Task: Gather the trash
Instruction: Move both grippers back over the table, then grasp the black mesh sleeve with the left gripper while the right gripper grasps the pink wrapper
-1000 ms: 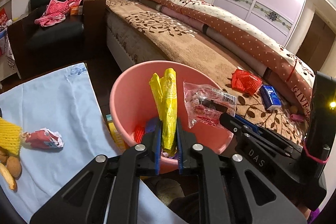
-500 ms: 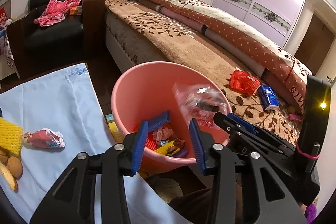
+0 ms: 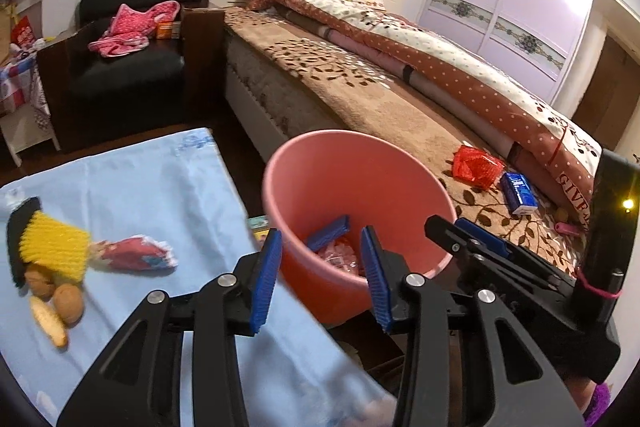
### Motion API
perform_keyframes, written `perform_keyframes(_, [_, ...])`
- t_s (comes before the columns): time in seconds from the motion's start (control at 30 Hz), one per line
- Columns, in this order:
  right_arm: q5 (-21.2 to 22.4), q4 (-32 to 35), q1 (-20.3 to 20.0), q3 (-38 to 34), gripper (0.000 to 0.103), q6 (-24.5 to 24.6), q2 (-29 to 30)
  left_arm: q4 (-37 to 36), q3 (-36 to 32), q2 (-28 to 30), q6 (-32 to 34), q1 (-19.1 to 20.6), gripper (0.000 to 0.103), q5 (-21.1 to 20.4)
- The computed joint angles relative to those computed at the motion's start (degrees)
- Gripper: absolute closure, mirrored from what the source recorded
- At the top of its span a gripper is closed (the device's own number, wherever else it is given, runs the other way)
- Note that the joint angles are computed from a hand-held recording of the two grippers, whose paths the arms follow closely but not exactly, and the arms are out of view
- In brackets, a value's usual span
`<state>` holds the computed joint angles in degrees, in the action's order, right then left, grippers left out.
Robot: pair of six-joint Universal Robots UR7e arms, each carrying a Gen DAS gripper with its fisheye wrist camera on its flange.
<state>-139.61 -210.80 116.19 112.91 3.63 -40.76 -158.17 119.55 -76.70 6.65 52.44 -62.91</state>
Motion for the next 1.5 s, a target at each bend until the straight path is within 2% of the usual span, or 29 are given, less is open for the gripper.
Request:
perform_keyframes(0.47, [6.81, 4.55, 4.69, -2.17, 0.063, 0.6, 3.5, -0.34, 4.78, -10.47, 0.82, 1.63, 0.062, 9.07])
perform_keyframes(0.67, [9.16, 8.6, 5.24, -4.72, 0.063, 0.51, 5.75, 0.01, 4.0, -14.2, 0.49, 5.92, 0.062, 12.86])
perform_keyframes(0.83, [11.92, 12.35, 5.18, -7.78, 0.063, -0.08, 7.69, 0.67, 1.06, -14.94, -1.2, 10.61, 0.062, 15.12])
perform_keyframes(0.97, [14.3, 15.97, 4.74, -11.09, 0.059, -1.76, 9.41, 4.05, -3.37, -14.53, -6.29, 14.49, 0.062, 13.85])
perform_keyframes(1.1, [16.04, 18.84, 4.44, -14.49, 0.057, -3.89, 11.26, 7.75, -9.29, -11.56, -9.96, 17.4, 0.062, 11.42])
perform_keyframes(1.37, [17.06, 21.64, 3.69, -18.9, 0.054, -6.51, 13.52, 16.56, -20.73, -3.78, -20.43, 23.18, 0.061, 3.48])
perform_keyframes(1.5, [17.41, 22.52, 3.22, -20.13, 0.053, -7.11, 14.19, 18.98, -23.78, -1.09, -22.75, 24.49, 0.061, 3.04])
